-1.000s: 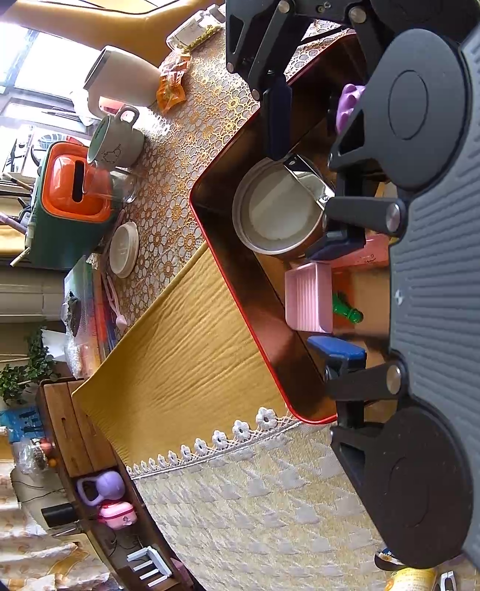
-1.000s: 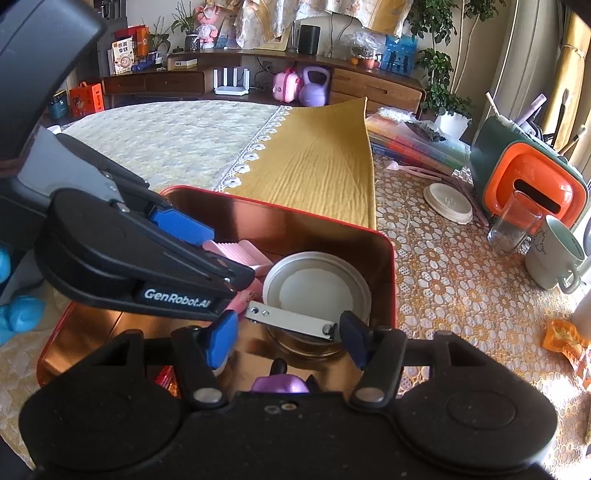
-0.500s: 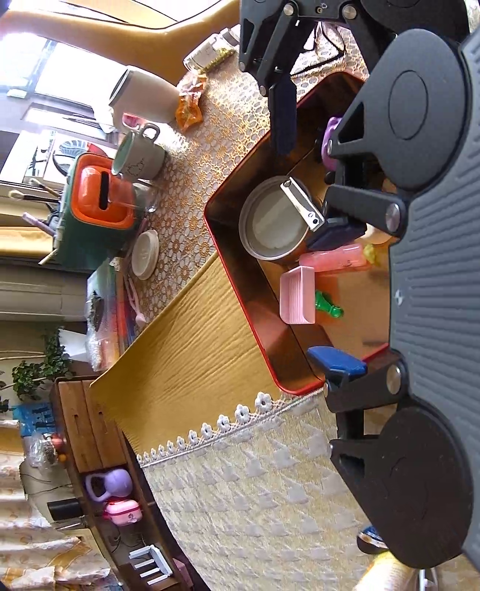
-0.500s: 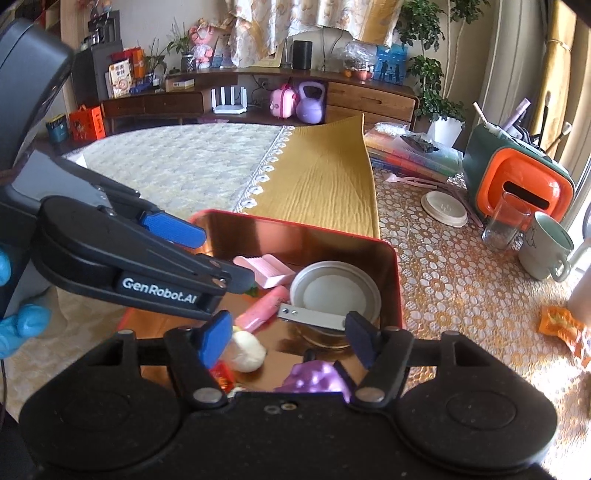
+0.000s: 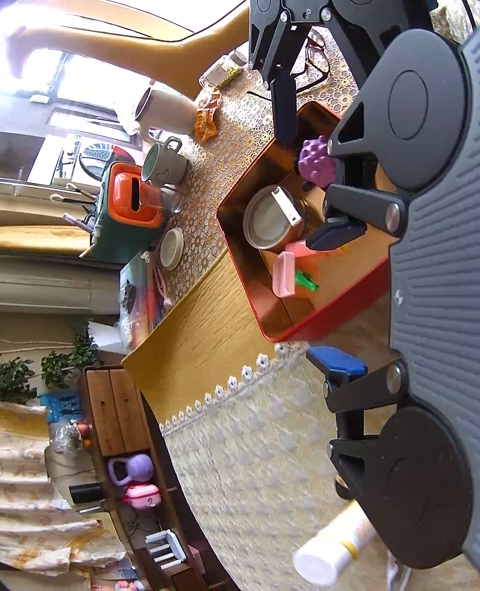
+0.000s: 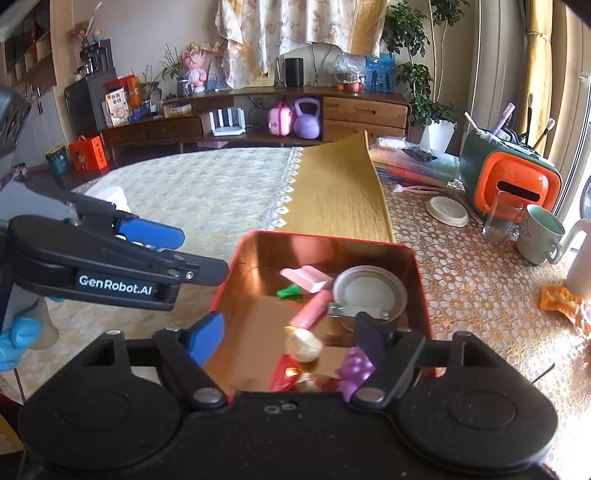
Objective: Organize rigid objects
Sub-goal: 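Withdraw both grippers from the red box toward the remaining items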
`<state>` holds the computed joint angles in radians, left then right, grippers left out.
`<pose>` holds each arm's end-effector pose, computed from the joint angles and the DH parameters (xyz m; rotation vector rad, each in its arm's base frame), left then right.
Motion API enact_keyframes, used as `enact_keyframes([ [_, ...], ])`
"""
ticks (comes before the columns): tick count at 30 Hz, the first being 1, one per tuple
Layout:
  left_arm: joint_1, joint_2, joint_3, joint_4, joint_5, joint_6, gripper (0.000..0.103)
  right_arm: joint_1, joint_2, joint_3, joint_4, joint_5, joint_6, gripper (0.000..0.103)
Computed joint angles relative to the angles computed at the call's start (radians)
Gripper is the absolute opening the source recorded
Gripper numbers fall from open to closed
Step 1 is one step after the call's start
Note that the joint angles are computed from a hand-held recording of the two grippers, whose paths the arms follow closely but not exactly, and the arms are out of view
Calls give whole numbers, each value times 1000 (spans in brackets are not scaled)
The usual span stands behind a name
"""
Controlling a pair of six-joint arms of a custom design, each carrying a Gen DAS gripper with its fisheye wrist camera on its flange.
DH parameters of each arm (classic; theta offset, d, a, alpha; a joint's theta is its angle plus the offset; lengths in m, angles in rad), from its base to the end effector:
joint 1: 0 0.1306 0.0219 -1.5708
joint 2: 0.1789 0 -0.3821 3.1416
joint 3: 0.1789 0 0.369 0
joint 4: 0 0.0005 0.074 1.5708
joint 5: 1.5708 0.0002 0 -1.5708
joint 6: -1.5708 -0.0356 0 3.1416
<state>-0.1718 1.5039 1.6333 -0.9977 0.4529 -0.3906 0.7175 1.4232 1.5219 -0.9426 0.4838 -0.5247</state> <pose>0.4888 -0.1011 0.4769 0.8474 2.2147 -0.4466 0.3661 0.2969 0.4699 -0.0065 2.2940 0.0472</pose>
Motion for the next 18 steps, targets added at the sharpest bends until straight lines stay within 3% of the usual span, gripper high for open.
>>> enact_keyframes([
  [2,23,-17,-16,4,15,-7,66,20,6,14,-3,15,-11,81],
  [12,147,-74,-79,-2,67,-61,67,97,42,64,19,33,-21,90],
  [15,184,-80,-86,-13,81,-61,74,112,57,80,28,38,-28,100],
  [18,223,-89,-97,-13,104,-69,78,125,69,88,57,41,-31,101],
])
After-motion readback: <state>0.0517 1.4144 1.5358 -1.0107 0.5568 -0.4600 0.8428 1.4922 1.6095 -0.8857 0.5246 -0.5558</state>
